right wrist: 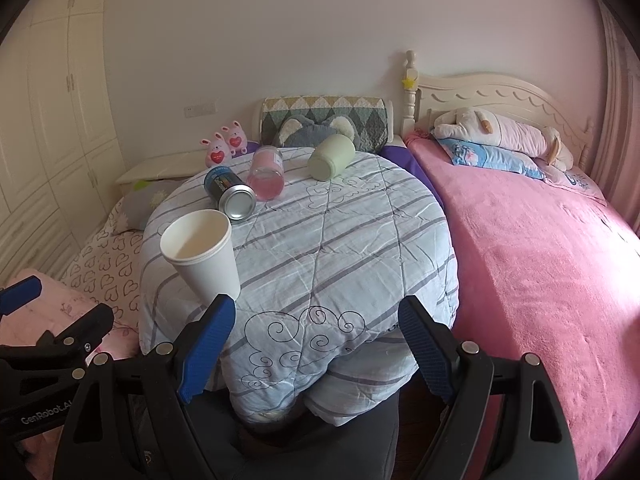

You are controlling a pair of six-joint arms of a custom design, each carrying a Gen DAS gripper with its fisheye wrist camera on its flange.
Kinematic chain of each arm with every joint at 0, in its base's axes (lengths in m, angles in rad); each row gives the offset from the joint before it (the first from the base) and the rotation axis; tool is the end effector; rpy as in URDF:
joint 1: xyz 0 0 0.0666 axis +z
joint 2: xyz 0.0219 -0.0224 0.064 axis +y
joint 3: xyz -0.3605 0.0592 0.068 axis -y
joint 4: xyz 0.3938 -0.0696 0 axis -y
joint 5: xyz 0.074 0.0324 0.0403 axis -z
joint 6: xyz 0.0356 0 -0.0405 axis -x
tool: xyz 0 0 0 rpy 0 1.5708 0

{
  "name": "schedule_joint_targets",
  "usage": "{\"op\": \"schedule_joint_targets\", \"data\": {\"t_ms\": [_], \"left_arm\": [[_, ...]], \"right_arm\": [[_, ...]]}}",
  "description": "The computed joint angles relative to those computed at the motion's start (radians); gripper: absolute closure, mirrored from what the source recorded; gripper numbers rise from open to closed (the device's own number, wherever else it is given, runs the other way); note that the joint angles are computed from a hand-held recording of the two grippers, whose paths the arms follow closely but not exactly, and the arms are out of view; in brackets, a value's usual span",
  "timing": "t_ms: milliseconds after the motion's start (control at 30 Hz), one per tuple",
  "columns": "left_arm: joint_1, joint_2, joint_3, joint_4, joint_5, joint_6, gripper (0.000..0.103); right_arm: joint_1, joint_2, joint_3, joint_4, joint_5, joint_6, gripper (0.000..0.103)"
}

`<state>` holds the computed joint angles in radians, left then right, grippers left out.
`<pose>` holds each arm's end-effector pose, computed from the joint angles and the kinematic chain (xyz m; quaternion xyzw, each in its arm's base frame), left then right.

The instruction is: Flip cup upright

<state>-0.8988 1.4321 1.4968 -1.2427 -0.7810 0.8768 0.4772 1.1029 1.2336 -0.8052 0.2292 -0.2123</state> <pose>0.3120 -0.3526 0.4307 -0.0643 0.9077 0.0956 0.4035 0.3549 0.1740 0.4663 -0.0691 0.8940 0.0485 0.4400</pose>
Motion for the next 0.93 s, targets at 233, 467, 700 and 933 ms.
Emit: {"op": "schedule_joint_targets", "data": {"t_ms": [233,467,700,933], "left_arm": [[-0.005,0.003,0.008,-0.005,-0.004,-0.004,0.0],[-0.009,0.005,0.015,-0.005,0.0,-0.009,0.0],[-0.007,0.004,0.014,0.0,0.004,-0.013,0.0],[-0.004,-0.002,0.011,0.016,0.001,-0.016,0.0]], "right_arm": [[-0.006,-0.006,-0.005,0.004,-0.004,0.006,0.018],[-0.007,-0.008,-0.006,0.004,-0.004,0.006,0.018],[-0.009,-0.009,-0.009,0.006,-0.005,0.007,0.018],[-0.012,-0.011,-0.013,0.009,-0.009,0.011,0.018]]}}
